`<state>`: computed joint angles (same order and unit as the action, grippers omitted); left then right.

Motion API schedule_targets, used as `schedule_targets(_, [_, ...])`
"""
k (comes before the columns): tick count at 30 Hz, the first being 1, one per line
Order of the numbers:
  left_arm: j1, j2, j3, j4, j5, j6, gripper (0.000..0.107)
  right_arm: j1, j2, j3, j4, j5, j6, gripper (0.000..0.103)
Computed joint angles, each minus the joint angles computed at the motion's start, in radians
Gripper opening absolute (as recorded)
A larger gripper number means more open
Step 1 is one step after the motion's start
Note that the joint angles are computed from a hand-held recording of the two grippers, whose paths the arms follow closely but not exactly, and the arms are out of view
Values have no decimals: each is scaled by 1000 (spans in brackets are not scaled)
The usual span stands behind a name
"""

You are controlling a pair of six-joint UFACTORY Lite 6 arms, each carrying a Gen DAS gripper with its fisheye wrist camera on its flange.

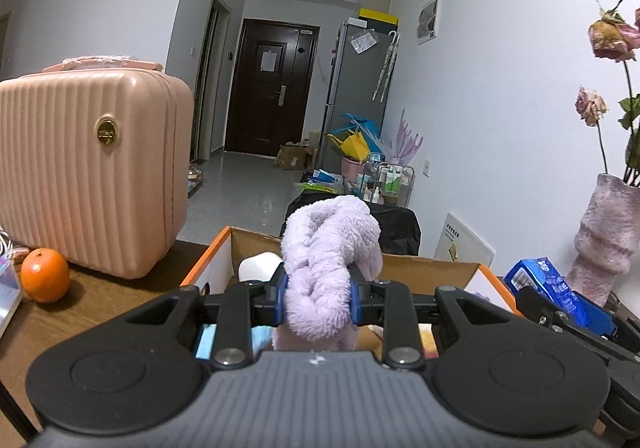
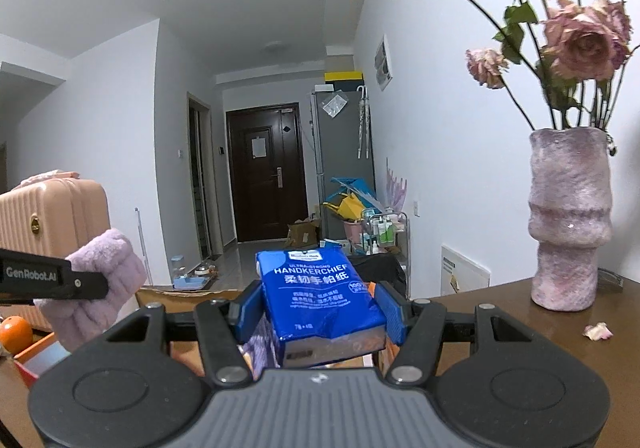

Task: Organize soft objects
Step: 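Carry the wristband and tissue packet over the cardboard box with both grippers, then open both grippers to drop the wristband and tissue packet into the box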

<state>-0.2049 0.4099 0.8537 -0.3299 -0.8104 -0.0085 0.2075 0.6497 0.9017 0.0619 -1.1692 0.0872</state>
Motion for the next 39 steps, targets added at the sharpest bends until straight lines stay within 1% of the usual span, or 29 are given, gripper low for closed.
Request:
schedule_targets(5, [19,72,97,16,30,4,29,-7,49,98,-16,48,-5,59])
schedule_targets(11, [15,142,176,-3,45,45,29,-5,87,173,-32,96,-8,59])
schedule_targets(17, [6,182,217,-15,45,68,29,-3,125,246,-47,145,-21,59])
schedule_targets(22, [14,199,240,-10,65,67,29,-8,133,265,-63,177,-13,59])
schedule_targets(25, [15,198,238,-6,66,66,33,-12,134,269,-71,187,-7,61])
schedule_targets(27, [11,192,231,-10,65,69,38,-16,139,278,-75,194,-6,62])
schedule_targets(28, [13,194,235,-13,66,68,44,-23,142,285,-84,197,0,62])
schedule_targets(29, [15,194,233,-15,66,65,48,-25,140,284,-89,198,4,64])
schedule_targets(30, [20,191,231,-7,67,55,50,-27,139,281,-92,194,9,69])
schedule_targets(31, [26,190,233,2,70,45,58,-28,138,279,-90,188,9,72])
schedule_targets(32, [28,187,232,1,72,42,69,-27,137,274,-87,182,8,77])
schedule_targets(33, [27,185,227,-10,64,45,76,-26,136,267,-84,174,9,81])
schedule_targets(34, [26,170,208,-27,52,52,86,-28,135,266,-86,171,14,84])
schedule_targets(35, [19,165,198,-55,34,68,93,-30,134,261,-87,165,19,89])
schedule_targets(37, [10,158,185,-83,12,87,103,-32,135,257,-85,153,28,96])
schedule_targets(38, [10,147,171,-86,4,84,103,-33,134,252,-84,148,32,101])
schedule_targets(39, [8,146,167,-93,-3,87,103,-34,134,248,-82,139,36,103])
